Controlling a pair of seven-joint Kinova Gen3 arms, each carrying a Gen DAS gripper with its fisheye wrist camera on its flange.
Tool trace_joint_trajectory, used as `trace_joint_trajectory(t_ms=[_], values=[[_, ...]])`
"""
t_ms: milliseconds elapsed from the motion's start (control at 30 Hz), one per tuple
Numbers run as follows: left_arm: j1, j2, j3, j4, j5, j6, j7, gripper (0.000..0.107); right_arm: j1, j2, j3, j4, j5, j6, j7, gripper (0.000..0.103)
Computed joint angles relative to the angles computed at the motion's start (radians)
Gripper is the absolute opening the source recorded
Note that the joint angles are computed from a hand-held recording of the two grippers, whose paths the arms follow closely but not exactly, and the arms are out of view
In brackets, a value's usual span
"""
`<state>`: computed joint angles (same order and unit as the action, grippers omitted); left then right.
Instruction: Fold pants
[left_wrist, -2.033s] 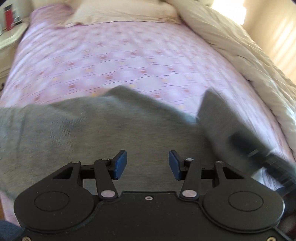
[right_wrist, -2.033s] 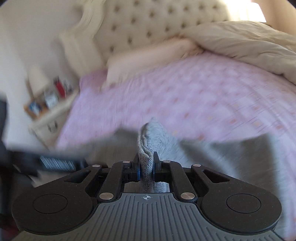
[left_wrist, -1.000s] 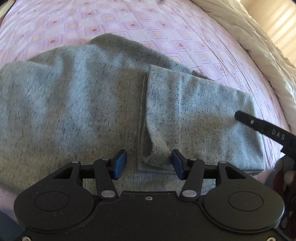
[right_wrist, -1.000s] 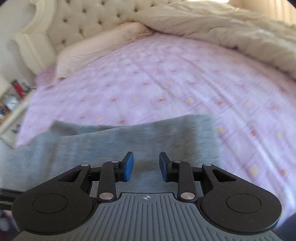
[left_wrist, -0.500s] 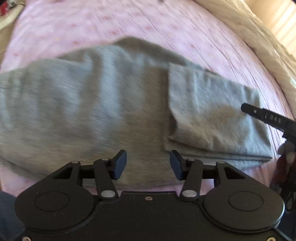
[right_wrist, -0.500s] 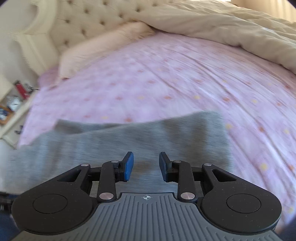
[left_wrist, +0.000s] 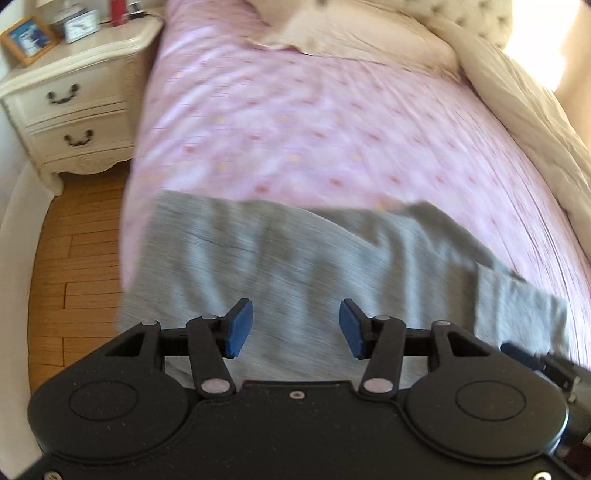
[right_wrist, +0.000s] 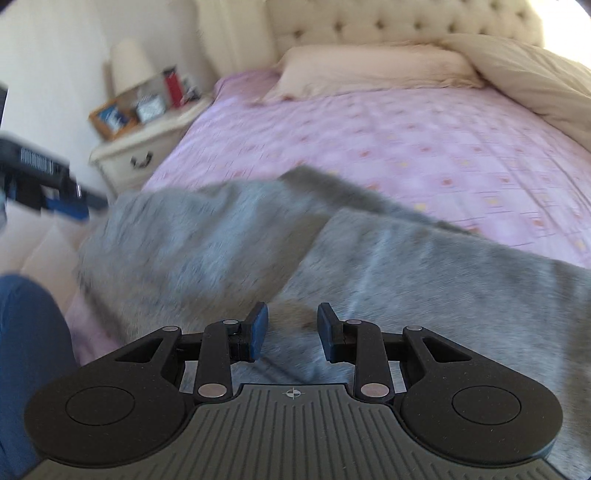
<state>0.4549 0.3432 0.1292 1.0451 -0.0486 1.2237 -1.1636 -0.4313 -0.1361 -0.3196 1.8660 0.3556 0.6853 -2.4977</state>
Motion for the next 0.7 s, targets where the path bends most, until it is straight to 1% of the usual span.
trace_joint_trajectory(t_ms=[67,100,167,233,300,400,467,567,667,700], values=[[-0.03,-0.002,-0.008,0.01,0.017,-0.004,-0.005,0.057,-0.018,0.012,0.01,-0.01,-0.018,0.014,0.03,0.03],[-0.047,-0.001,-0.011,0.013,0.025,-0.002,-0.01,0.058,-0.014,0.01,-0.006,-0.006,-0.005,0.015,0.021,0.03],[-0.076,-0.004,-0.016,0.03,0.044,-0.01,-0.017,0.058,-0.018,0.005,0.004,-0.003,-0.019,0.011,0.034,0.03],[-0.128,-0.006,-0.013,0.057,0.095,-0.025,-0.043,0.058,-0.016,-0.001,0.022,0.0,-0.058,0.0,0.056,0.03],[-0.174,0.006,-0.012,0.064,0.142,-0.016,-0.064,0.058,-0.009,-0.002,0.036,0.009,-0.089,-0.017,0.082,0.03],[-0.218,0.022,-0.012,0.079,0.186,0.003,-0.088,0.058,-0.002,0.003,0.025,0.005,-0.086,-0.01,0.086,0.03],[-0.249,0.017,-0.009,0.115,0.228,-0.007,-0.104,0.058,-0.001,0.007,0.019,0.0,-0.078,-0.004,0.083,0.03],[-0.308,0.009,0.0,0.172,0.32,-0.02,-0.143,0.058,-0.003,0.013,0.023,-0.001,-0.079,-0.011,0.087,0.03],[-0.357,-0.021,0.001,0.246,0.401,-0.047,-0.179,0.058,-0.003,0.014,0.026,0.001,-0.08,-0.016,0.089,0.03],[-0.378,-0.032,0.003,0.273,0.438,-0.058,-0.197,0.06,-0.003,0.014,0.025,0.001,-0.079,-0.016,0.088,0.03]])
